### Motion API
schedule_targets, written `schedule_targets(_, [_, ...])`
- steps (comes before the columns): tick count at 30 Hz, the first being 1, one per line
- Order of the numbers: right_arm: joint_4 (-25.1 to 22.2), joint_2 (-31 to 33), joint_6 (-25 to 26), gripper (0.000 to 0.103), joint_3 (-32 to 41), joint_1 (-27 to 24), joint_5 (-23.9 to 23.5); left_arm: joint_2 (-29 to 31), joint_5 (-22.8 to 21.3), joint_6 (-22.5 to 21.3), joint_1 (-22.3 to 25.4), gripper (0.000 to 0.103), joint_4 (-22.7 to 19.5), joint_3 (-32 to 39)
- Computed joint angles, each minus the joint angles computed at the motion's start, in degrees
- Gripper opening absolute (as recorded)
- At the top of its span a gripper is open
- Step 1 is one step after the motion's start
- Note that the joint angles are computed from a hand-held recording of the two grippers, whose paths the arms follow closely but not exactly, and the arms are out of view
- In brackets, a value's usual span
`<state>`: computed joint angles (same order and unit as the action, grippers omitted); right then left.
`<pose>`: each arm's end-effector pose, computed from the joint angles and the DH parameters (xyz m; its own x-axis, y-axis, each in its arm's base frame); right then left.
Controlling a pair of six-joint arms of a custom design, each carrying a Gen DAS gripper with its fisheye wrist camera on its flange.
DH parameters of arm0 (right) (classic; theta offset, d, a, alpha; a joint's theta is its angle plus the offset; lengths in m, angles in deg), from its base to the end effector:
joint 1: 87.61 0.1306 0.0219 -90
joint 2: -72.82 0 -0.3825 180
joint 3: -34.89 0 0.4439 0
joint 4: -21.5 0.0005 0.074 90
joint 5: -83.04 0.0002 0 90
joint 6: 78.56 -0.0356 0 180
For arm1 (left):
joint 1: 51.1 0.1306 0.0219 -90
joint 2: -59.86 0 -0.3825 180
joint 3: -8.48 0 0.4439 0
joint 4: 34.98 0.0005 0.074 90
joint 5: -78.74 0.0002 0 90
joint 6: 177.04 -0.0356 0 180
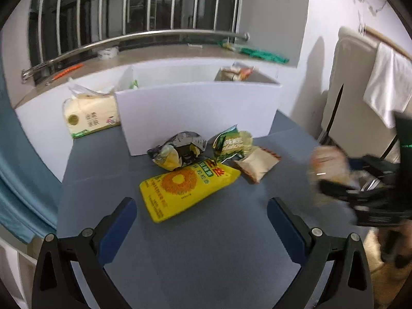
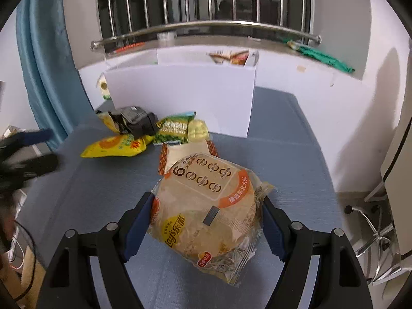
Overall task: Organize snacks
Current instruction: 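Grasp the yellow sunflower snack bag with the left gripper and lift it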
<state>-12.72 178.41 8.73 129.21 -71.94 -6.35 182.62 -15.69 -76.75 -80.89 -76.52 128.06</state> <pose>0.6133 0.1711 0.3340 -0.6983 -0.1468 -0.7006 -0.2301 0.9728 0.0256 0.6518 -0.3705 0.3505 -0.6808 0.1845 -0.7088 0.3314 0.9406 -0.0735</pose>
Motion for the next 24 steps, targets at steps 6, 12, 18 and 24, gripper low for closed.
schedule_targets(6, [1.03,-1.78,-0.58,0.082,-1.50,-0.26,-0.41,9.20,2.38,-3.24,0.98,0.103,-7.00,10.93])
schedule_targets(12, [0.95,-1.73,-1.83,0.082,-1.94,-1.12,-1.43,15.07,2.08,-3.84,1.87,0.103,-12.25,18.72])
schedule_targets(18, [0.75,-1.47,-1.29,0.082,-2.07,-0.91,-1.56,20.50,1.74,-5.31,2.71,0.086,-17.88,27.31])
schedule_targets(24, [1.19,-1.87,-1.53,0.082,-2.56,-0.89,-1.78,12.31,6.13,-6.45,3.46,0.002,-10.70,16.34])
